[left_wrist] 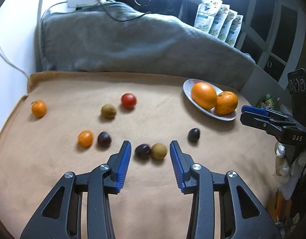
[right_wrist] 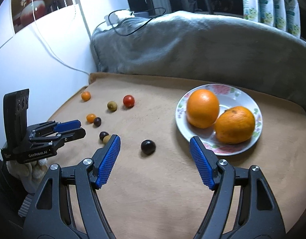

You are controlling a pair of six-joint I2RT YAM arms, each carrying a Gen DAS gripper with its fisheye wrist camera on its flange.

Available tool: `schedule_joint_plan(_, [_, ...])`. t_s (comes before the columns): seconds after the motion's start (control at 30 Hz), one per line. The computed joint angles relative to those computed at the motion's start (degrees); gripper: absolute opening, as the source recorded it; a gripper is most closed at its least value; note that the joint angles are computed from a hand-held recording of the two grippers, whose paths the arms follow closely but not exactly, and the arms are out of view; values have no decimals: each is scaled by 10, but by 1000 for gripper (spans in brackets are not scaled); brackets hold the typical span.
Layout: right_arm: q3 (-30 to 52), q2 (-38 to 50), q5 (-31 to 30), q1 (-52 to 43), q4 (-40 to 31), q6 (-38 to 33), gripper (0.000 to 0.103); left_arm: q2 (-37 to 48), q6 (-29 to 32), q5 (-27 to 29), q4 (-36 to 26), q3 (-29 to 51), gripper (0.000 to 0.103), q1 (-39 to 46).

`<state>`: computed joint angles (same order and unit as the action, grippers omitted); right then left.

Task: Organize fruits
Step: 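Move the right tool back toward the dark plum on the table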

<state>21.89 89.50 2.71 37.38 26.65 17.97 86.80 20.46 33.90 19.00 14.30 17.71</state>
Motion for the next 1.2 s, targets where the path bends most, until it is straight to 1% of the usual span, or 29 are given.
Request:
schedule_joint_plan(0.23, [22,60,2,13,15,6,75,48,29,8,6,13,34,41])
schedule_joint_plan(0.33, [33,81,-3,9,18,6,75,77,30,14,3,30,32,42])
schedule_joint_plan(0.47, [55,117,-8,5,23,3,75,111,28,13,9,47,32,31])
schedule_joint_plan(0.57, [68,140,-12,0,25,0,74,132,25,4,17,56,32,15])
schedule_joint_plan(0.67, [84,162,-22,-4,22,-2,67,149,25,-9,30,60,32,-1])
schedule_joint_plan(0.7, [89,169,-24,-5,21,-4,66,153,25,-15,35,60,32,-7])
schedule_joint_plan(0.83, [109,195,-31,-8,18,-7,65,166,31,-39,52,59,32,-28])
schedule_joint_plan(0.93, [120,208,-36,-10,15,-10,61,171,36,-60,68,56,30,-41])
schedule_joint_plan(1.2, [134,223,-38,-9,10,-16,60,184,36,-77,79,64,30,-62])
